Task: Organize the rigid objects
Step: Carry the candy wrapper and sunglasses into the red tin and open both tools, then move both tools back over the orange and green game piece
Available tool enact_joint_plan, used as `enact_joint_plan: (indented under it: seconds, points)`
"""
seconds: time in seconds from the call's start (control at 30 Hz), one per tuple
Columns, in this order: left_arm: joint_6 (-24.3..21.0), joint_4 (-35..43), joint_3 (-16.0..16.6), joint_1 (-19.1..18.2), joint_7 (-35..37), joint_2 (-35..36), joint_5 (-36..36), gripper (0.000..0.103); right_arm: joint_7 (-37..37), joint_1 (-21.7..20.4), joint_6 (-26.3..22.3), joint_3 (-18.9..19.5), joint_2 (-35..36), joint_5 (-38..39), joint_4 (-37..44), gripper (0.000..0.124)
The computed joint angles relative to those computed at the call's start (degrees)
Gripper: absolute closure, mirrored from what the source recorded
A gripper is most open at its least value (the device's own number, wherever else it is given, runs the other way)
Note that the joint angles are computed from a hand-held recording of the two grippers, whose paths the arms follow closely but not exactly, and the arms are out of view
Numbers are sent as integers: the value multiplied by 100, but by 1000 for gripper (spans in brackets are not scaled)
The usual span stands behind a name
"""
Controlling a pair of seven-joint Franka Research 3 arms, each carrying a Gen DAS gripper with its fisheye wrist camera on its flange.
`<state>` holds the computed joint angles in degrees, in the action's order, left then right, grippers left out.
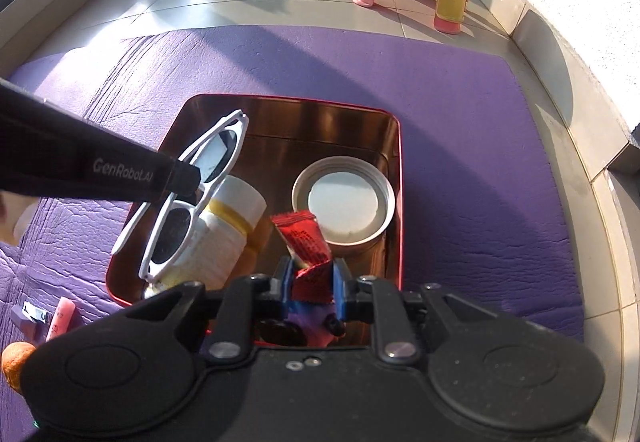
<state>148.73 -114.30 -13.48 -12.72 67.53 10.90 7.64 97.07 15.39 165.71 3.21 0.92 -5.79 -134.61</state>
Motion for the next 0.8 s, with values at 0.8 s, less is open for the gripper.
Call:
enact_joint_plan:
  seconds: [0.8]
  points:
    - [136, -663, 8, -57, -162, -777, -13, 93, -122, -104, 56, 141, -677, 609, -385, 78]
